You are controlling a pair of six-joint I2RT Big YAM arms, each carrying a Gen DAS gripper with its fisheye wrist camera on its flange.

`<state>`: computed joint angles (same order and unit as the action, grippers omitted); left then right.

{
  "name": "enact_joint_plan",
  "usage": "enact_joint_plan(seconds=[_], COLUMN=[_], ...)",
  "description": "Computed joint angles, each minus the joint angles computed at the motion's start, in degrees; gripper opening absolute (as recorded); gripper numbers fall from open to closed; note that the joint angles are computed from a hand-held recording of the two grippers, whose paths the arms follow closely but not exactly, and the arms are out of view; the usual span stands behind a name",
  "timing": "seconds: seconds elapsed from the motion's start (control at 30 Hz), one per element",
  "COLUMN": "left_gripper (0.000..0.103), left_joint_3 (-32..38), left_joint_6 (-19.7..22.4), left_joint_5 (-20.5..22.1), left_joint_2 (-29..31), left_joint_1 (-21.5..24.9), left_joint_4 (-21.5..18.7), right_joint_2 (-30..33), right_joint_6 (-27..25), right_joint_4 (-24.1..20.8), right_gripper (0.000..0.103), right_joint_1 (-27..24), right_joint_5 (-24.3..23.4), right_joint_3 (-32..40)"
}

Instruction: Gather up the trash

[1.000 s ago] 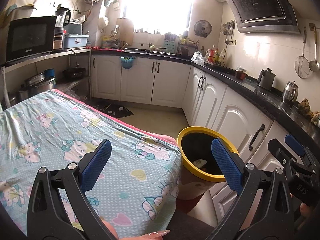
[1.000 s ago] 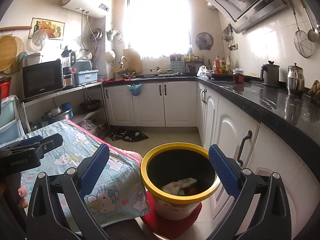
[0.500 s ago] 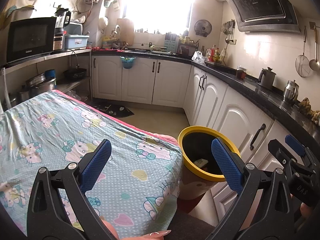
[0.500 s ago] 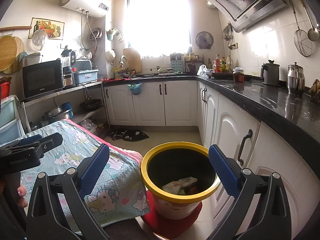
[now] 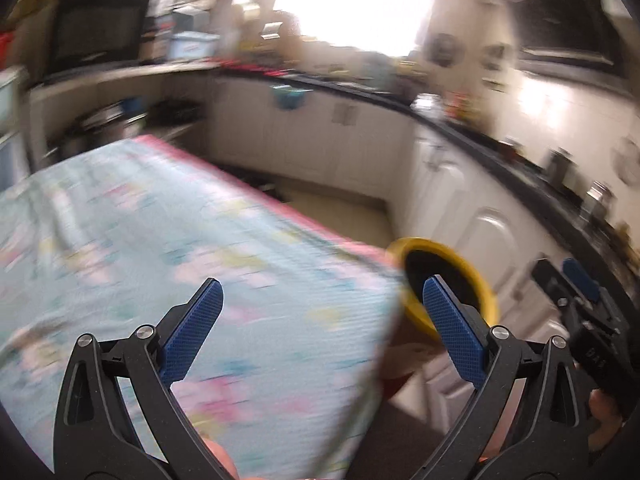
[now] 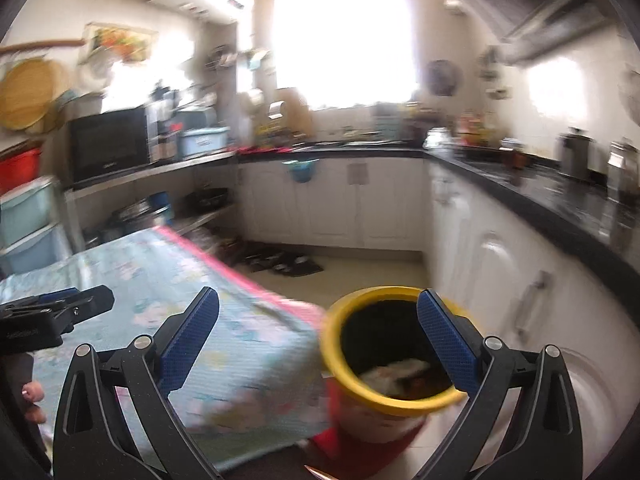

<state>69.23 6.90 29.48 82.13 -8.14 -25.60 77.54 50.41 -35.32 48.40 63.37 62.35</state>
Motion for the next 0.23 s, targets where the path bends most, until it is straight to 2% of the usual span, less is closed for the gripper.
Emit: enact_joint_plan(seconds=[0.03,0.07,0.13,0.17,0.2,0.23], left_gripper=[0.092,0.092,0.092,0.092,0.092,0.092], left_joint_3=[0.52,0.53,0.78,1.23,2.13,2.98], left_joint_6=[-0.74,-1.35,-2.72,-3.57,-4.72,-5.90], left_joint_5=[-2.13,-4.51,-11.80,-15.61,-19.79,-22.99], left_joint_2=[0.65,0.99,2.26,3.20,4.66,5.99], left_joint_1=[3.03,5.14,9.80,12.14,14.94,17.30], left_joint_4=[-0.02,0.84,2.71,2.84,2.25,1.66], right_joint_2=[2.10,4.92,10.83,14.40,20.05,23.99], right_joint_6=[-6.53,-11.01,-16.72,-19.41,-22.72,-24.07], right_joint_4=[6.15,10.04,13.90,14.91,13.66,10.57], right_gripper=[0.097,0.097,0.097,0.097,0.097,0.097], right_joint_1=[-0.95,-1.94,-3.22,-3.57,-3.61,-3.45], right_joint_5=[-4.47,-9.92,-20.62,-26.32,-32.81,-36.22], right_joint_3=[1.65,4.41,10.70,14.67,21.51,26.99])
